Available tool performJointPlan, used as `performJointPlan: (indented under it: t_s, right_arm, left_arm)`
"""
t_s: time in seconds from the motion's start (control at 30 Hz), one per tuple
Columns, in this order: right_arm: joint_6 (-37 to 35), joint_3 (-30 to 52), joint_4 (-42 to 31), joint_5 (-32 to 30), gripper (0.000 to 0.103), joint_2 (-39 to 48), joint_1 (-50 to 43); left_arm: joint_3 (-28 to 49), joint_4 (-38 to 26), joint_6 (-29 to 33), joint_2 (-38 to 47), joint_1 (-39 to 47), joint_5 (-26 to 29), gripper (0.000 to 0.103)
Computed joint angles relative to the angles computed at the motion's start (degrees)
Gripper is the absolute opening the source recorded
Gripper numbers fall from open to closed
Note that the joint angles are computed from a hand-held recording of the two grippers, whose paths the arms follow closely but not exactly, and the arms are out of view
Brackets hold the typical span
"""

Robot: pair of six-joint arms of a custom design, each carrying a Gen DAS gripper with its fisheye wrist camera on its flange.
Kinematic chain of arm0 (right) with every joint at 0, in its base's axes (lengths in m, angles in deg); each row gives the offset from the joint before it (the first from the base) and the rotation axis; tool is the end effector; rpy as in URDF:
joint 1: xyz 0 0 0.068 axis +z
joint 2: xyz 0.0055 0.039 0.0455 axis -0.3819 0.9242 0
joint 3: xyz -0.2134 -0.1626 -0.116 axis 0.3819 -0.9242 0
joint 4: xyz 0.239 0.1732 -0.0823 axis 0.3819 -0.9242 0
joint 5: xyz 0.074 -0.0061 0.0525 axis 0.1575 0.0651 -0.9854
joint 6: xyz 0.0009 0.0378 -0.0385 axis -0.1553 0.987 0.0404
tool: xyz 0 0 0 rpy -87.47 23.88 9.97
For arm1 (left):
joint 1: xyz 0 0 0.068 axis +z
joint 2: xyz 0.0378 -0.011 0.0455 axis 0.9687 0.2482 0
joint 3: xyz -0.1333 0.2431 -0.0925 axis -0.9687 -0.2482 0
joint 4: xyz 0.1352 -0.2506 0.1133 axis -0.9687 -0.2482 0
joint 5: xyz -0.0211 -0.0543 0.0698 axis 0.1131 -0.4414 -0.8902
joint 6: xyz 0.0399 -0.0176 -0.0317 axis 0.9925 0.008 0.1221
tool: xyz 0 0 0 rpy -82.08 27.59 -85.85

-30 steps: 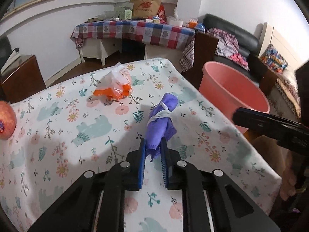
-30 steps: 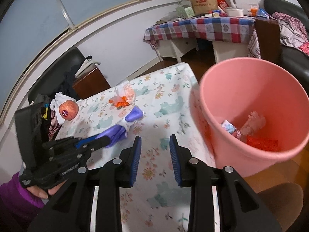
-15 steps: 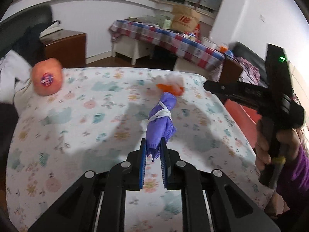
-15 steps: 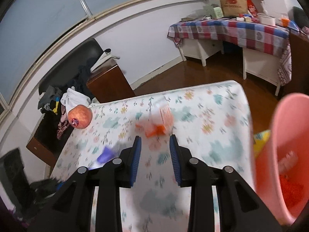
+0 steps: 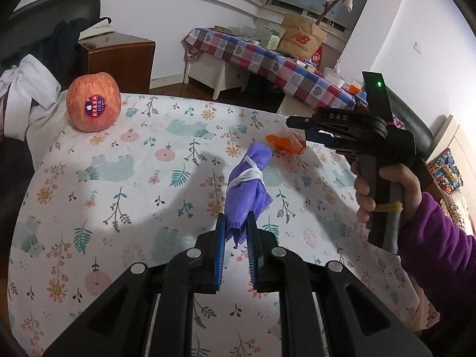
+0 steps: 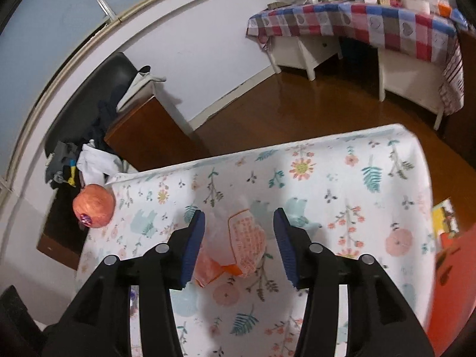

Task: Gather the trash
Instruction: 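Close the left gripper on the purple cloth while the right gripper grasps the clear plastic bag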

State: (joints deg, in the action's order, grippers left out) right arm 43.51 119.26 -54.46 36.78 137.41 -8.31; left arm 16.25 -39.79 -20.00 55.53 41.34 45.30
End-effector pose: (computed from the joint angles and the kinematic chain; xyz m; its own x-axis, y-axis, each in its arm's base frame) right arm 0.4074 0.1261 0.1164 -0.7339 -0.3645 -0.5732 -0.6531 0.6104 0.4481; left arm 0.1272 -0.0658 0.1126 -0.5666 -0.4893 -0.6630 -0.4024 0.8665 -0.2955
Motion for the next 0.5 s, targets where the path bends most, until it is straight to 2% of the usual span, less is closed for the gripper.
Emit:
performJointPlan:
  t_s: [0.1, 0.13, 0.23, 0.37, 0.5]
  right_arm:
    - [-2.23, -2.91, 1.45, -0.05, 0.047, -2.23, 0.17]
    - [-3.1, -3.52, 1.47, 0.08, 0.043, -2.76, 0.2]
    - [-5.26, -6.69, 2.13, 0.55, 0.039, -5.51, -0.22]
    - [-7.02, -10.48, 2.87, 0.64, 0.026, -8.52, -1.82]
    - [-9.34, -13.98, 1.34, -2.01, 0.023, -12.05, -4.86]
  left_arm:
    - [0.01, 0.03, -0.07, 0.07, 0.05, 0.0, 0.012]
    - [0.06, 0.01, -0.12, 0.22, 0.04, -0.05, 0.012]
    - [0.73, -0.1, -0.99, 1.21, -1.11, -0.89, 0.012]
    - [2.06, -0.43, -2.56, 3.23, -3.18, -2.63, 0.012]
    - [3.51, -2.34, -4.95, 4.21, -6.14, -4.95, 0.012]
